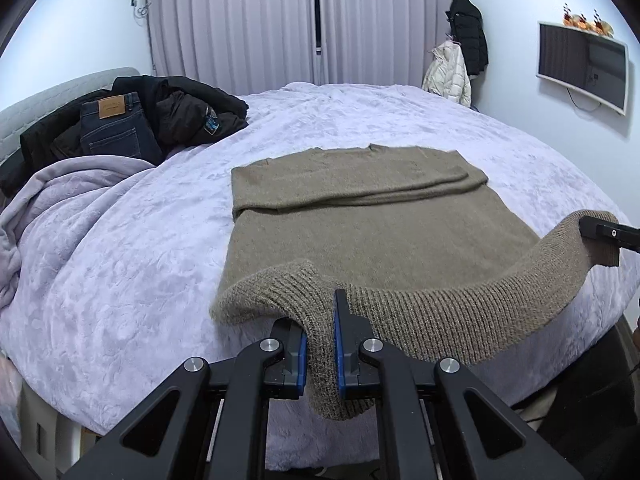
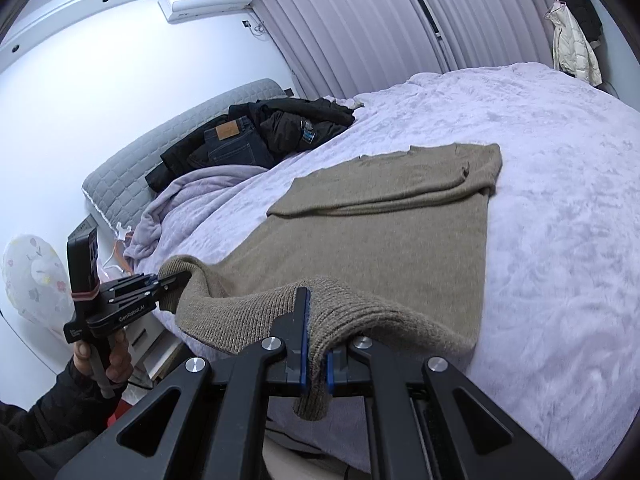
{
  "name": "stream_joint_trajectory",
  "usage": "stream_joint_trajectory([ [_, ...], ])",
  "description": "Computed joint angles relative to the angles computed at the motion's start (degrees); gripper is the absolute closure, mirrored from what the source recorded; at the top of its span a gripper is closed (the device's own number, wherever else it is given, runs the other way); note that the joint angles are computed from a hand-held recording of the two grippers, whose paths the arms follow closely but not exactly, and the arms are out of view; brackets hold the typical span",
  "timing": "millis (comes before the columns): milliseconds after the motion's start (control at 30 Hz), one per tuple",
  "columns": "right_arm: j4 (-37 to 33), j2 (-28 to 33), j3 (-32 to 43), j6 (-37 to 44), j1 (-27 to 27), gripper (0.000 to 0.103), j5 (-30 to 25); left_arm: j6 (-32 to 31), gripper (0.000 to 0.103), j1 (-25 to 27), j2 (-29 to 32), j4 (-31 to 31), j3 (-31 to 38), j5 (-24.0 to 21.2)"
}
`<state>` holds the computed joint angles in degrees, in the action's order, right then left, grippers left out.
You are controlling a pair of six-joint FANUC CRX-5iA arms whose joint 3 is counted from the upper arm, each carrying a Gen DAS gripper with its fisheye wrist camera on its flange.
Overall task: Fold small clothes
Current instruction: 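Carry the held hem over the body toward the collar with both tools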
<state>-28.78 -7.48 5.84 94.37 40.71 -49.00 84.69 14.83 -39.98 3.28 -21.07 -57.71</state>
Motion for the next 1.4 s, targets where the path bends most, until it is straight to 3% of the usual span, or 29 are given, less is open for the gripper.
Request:
stream_joint_trajectory([
  [167,-0.07,2.96,3.93,-0.71,-0.84,0.096,0.91,-3.96,0.092,7.00,2.15,8.97,0.03,2.01],
  [333,2.88,6.08,7.74,-1.92,-0.51,0.097,1.14,-1.78,0.092,5.11,6.62,7.44,3.57,3.81],
  [533,5.62,10.23,13.04,-4.41,-0.85,0.097,0.80,-2.39,0.092,5.96,10.84,10.18,6.24,5.27],
  [867,6.91,20.84,28.27,-5.24,-2.11,0.097,-4.82,-2.33,0.092,7.17,20.70,12.70,13.03,5.24],
  [1000,7.80,26.42,35.23,-7.13,-2.70,0.097,-7.67,0.45,0.092,6.49,25.94,11.18,17.40,4.99],
  [1233,10.29,38.76,51.37,-13.16,-3.77,0.097,-16.02,3.59,0.092,5.04,34.92,8.66,24.36,3.86],
  [1400,10.10,47.14,63.35,-15.61,-4.64,0.097,-20.89,3.94,0.092,5.96,40.51,10.42,28.11,2.59],
])
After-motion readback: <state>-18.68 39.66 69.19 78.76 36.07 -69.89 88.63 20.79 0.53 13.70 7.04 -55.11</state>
